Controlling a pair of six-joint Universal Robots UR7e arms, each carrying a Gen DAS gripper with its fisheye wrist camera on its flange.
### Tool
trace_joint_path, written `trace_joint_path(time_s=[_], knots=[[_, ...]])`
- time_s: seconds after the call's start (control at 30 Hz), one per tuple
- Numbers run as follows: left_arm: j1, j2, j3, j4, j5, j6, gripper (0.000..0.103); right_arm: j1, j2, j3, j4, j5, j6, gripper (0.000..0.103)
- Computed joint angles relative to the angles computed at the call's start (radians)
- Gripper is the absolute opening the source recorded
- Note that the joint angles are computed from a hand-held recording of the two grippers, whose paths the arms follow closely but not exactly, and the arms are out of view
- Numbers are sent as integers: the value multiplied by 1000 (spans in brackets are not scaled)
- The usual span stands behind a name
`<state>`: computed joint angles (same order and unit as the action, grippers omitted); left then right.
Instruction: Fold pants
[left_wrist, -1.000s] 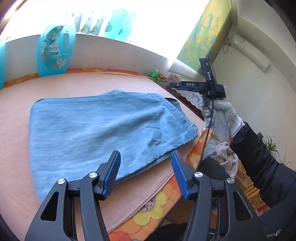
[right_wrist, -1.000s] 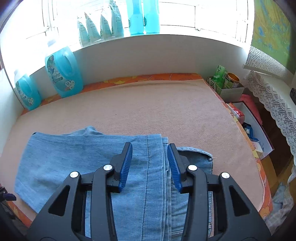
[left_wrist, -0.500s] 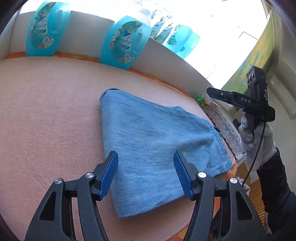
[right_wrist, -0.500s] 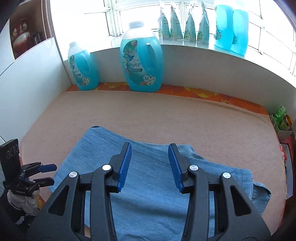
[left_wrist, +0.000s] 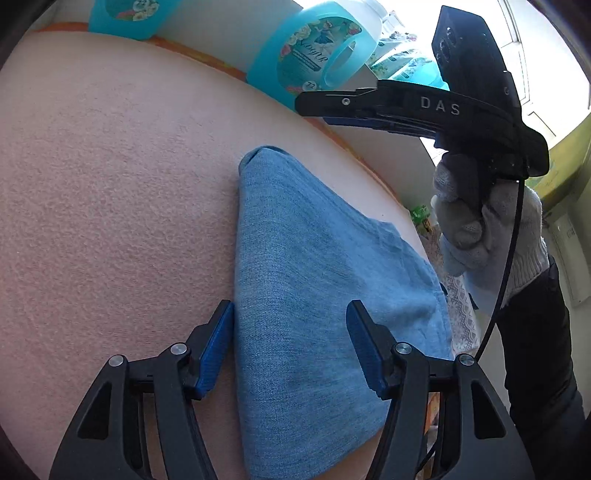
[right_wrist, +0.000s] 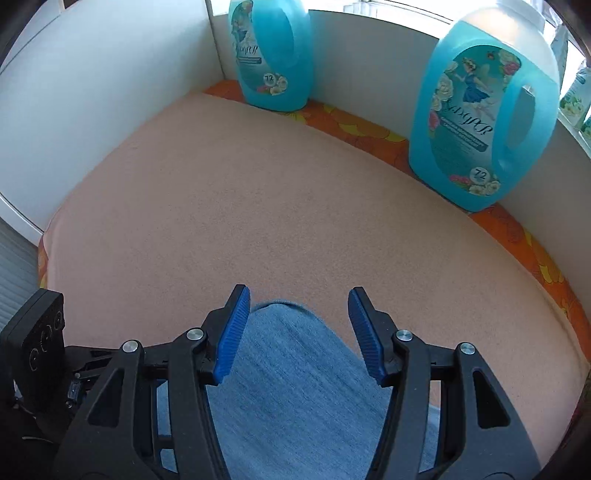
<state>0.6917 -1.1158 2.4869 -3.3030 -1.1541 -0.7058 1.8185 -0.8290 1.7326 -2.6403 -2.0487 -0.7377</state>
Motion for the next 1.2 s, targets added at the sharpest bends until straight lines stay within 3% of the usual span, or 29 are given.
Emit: trace_joint_path(time_s=[0.07, 0.1, 0.13, 0.37, 0.67, 0.73, 0.77, 0.83, 0.93, 0.97, 1.03, 1.2], knots=[[1, 14, 12, -59, -10, -2, 57, 8, 40, -32, 35, -19, 3, 58], [-2, 23, 19, -92, -13, 7, 43, 13, 53, -46, 59, -22, 5, 58], [-5, 30, 23, -111, -20, 15, 38, 17, 61, -55, 76, -25, 0, 58], [-102, 59, 36, -194, -26, 125, 36, 45, 77, -86, 170, -119, -49, 58], [-213, 83, 77, -239, 30, 119, 31, 77, 103, -64, 187, -245, -155, 58], [-239, 83, 85, -231, 33, 115, 31, 85, 96, -49, 169, -291, -168, 43], [-257, 85, 90, -226, 40, 111, 31, 86, 91, -49, 164, -314, -148, 23], [-270, 102, 68, -213, 61, 134, 31, 79, 61, -55, 180, -316, -82, 17], [-309, 121, 64, -205, 74, 149, 31, 67, 4, -28, 143, -325, -68, 13], [-324, 132, 56, -198, 81, 156, 31, 57, -17, -30, 157, -312, -23, 11], [-346, 151, 46, -185, 76, 175, 27, 32, -53, -41, 188, -276, 54, 9], [-356, 176, 23, -165, 82, 195, 20, -10, -124, -20, 97, -163, 117, 9]])
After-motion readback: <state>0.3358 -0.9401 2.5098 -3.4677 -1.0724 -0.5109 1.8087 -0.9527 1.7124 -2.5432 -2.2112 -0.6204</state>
